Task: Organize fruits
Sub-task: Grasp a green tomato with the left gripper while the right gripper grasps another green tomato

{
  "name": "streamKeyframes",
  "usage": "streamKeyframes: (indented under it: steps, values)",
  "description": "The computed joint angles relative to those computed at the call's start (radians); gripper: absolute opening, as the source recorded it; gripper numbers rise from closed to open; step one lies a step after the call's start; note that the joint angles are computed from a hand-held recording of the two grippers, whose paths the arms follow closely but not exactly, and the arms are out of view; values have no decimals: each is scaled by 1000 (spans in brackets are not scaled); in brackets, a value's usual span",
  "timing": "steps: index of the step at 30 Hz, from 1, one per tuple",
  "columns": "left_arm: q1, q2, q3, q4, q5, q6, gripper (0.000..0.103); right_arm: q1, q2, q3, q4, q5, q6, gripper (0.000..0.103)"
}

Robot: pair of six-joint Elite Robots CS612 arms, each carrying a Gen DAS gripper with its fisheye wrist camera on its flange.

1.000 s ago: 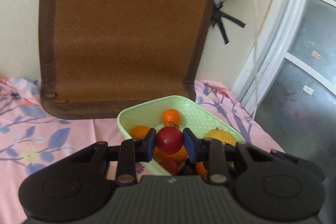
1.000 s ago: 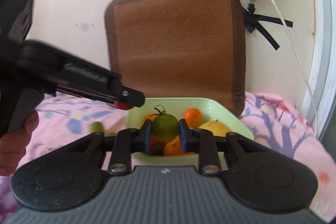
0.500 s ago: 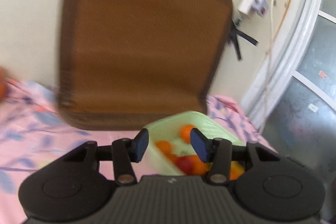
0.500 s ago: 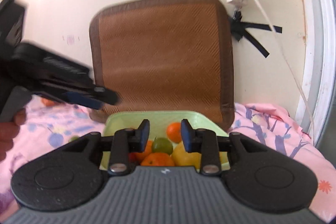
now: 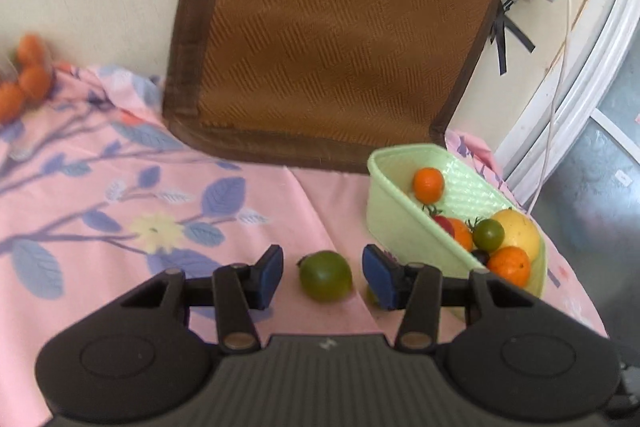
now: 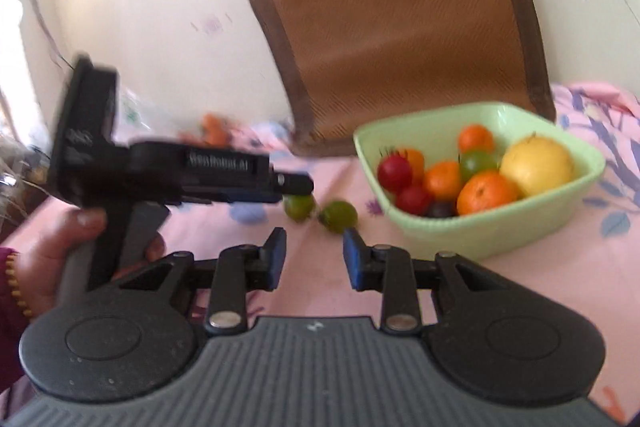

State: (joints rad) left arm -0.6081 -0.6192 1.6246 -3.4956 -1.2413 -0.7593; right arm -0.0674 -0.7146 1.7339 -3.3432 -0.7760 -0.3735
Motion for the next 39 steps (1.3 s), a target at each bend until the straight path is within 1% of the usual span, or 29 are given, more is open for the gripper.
streamKeyframes:
  steps: [1, 2, 4, 6, 8, 9, 10, 12, 13, 16, 19, 21, 22, 23, 24, 26, 27, 28, 31, 33, 35, 37, 39]
  values:
    - [-5, 6, -4, -7, 20, 12, 39, 9, 1, -6, 16, -24, 21, 35]
    - [-5, 5, -5, 1, 21, 19, 29, 19, 2, -13, 33, -47, 44, 35]
    - [0, 7, -2, -18, -4, 4, 29, 40, 10, -25, 16, -113, 98, 35]
    - [2, 5, 14, -46, -18, -12, 29, 57, 22, -39, -11, -152, 157, 35]
    - [-1, -5, 37, -61, -14, -18, 29, 70, 36, -51, -58, -198, 222, 39]
    - [-5, -10, 50, -69, -4, -19, 29, 76, 38, -55, -66, -225, 246, 41]
    - [-8, -14, 66, -93, 10, -29, 29, 81, 40, -63, -49, -237, 265, 41]
    - [-9, -22, 95, -140, 5, -48, 29, 94, 41, -69, -49, -260, 253, 41]
    - [-12, -28, 109, -151, 14, -53, 29, 99, 42, -73, -46, -270, 252, 41]
    - [-32, -50, 159, -179, 78, -57, 29, 109, 48, -84, -49, -292, 282, 41]
    - [-52, -65, 204, -212, 135, -81, 29, 121, 52, -93, -56, -330, 307, 40]
    - [-64, -70, 225, -224, 161, -103, 29, 128, 56, -103, -54, -349, 332, 38]
    - [-68, -71, 233, -226, 168, -116, 29, 133, 59, -110, -49, -358, 341, 35]
    - [-72, -73, 240, -224, 170, -130, 29, 137, 60, -113, -51, -378, 342, 29]
    - [-76, -76, 248, -217, 172, -142, 29, 138, 60, -113, -51, -380, 344, 29]
    - [-88, -83, 263, -195, 184, -158, 29, 130, 53, -98, -57, -359, 336, 29]
    - [-95, -86, 272, -194, 185, -160, 29, 123, 45, -80, -71, -338, 322, 29]
    - [-101, -88, 278, -193, 185, -162, 29, 114, 35, -55, -95, -313, 295, 29]
    - [-129, -90, 289, -197, 190, -146, 29, 78, -1, 44, -182, -239, 176, 29]
    - [-150, -88, 289, -201, 194, -115, 29, 45, -28, 109, -214, -191, 105, 29]
    - [-172, -85, 284, -199, 204, -83, 29, 11, -48, 168, -257, -163, 57, 29]
    - [-191, -81, 271, -186, 205, -50, 29, -17, -62, 216, -297, -152, 5, 29]
    - [-211, -80, 255, -154, 239, -4, 29, -35, -68, 251, -331, -161, -37, 29]
